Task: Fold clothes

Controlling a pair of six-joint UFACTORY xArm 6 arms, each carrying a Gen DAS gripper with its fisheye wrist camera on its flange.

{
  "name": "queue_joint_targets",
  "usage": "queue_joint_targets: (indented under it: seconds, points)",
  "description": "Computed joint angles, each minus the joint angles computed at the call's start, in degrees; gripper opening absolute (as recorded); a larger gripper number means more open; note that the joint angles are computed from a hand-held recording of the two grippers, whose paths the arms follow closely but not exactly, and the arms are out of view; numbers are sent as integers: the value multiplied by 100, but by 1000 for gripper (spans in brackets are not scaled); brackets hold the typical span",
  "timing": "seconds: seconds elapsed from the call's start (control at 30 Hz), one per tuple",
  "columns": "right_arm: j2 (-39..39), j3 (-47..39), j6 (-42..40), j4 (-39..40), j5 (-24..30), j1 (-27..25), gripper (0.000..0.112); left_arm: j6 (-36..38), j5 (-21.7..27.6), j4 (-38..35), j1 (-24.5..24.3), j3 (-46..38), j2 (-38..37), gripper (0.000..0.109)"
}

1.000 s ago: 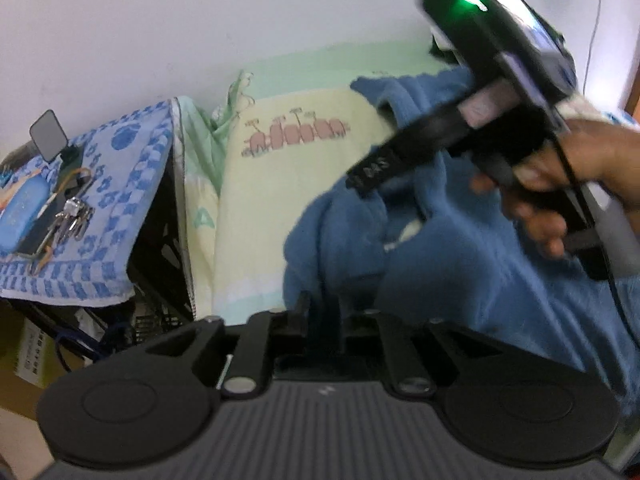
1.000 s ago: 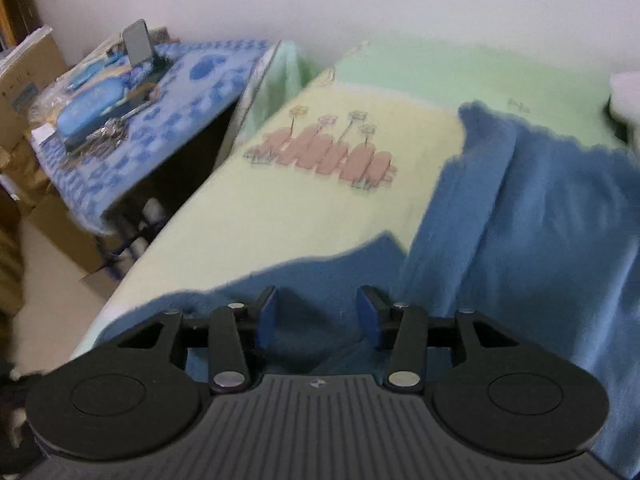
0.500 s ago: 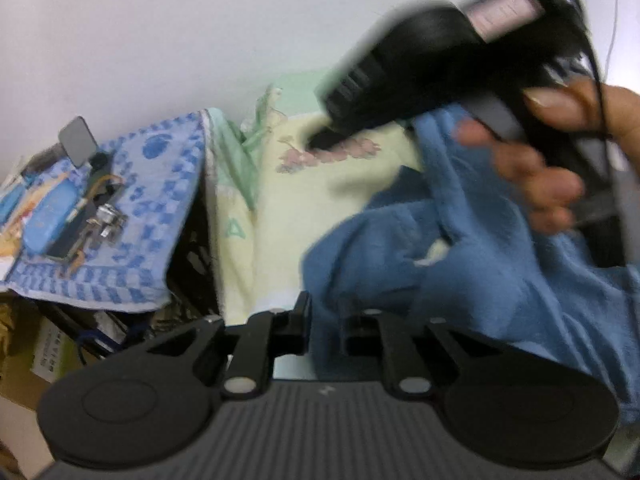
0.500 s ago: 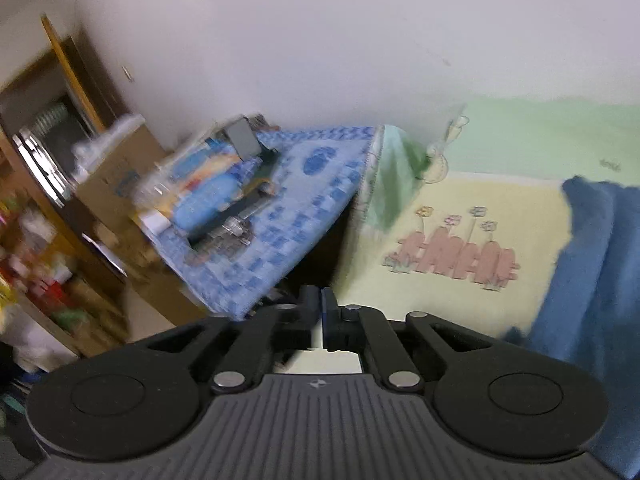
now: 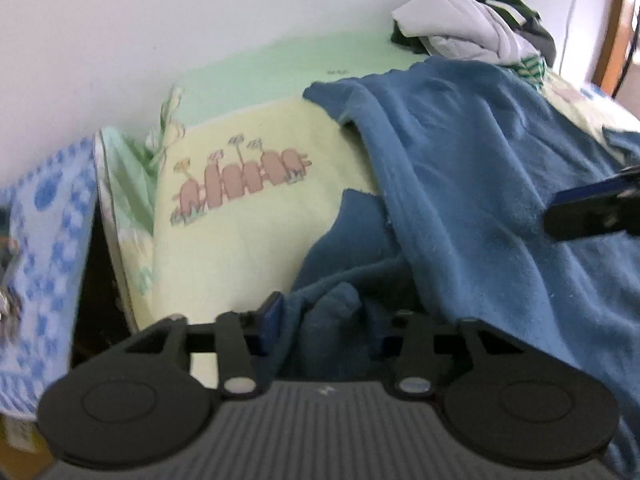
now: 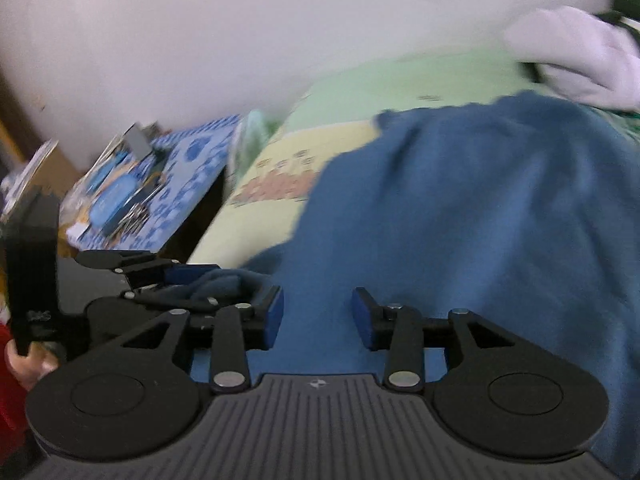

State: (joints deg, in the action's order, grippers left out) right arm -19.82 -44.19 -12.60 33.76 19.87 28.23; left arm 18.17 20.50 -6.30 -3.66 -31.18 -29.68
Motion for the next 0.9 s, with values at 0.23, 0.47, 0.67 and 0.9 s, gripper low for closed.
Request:
queue_joint_targets:
  seconds: [0.23,0.47,0.67,0.9]
  points:
    - [-652,656,852,-555,-91,-456,41,-2105,93,2806,602,76,-700,25]
    - [-640,781,1450,-1482,-3,-658,41,-2136,327,3235,412,79,-332,39]
    - [-1370,1100,1019,-1961,365,-1312,49,-2173,816,3022,256,-13,-1037,62]
    - [-1402,1438,286,-2473,-67,-2318,56,-2686,1152,3072,-680,6,-1657,69]
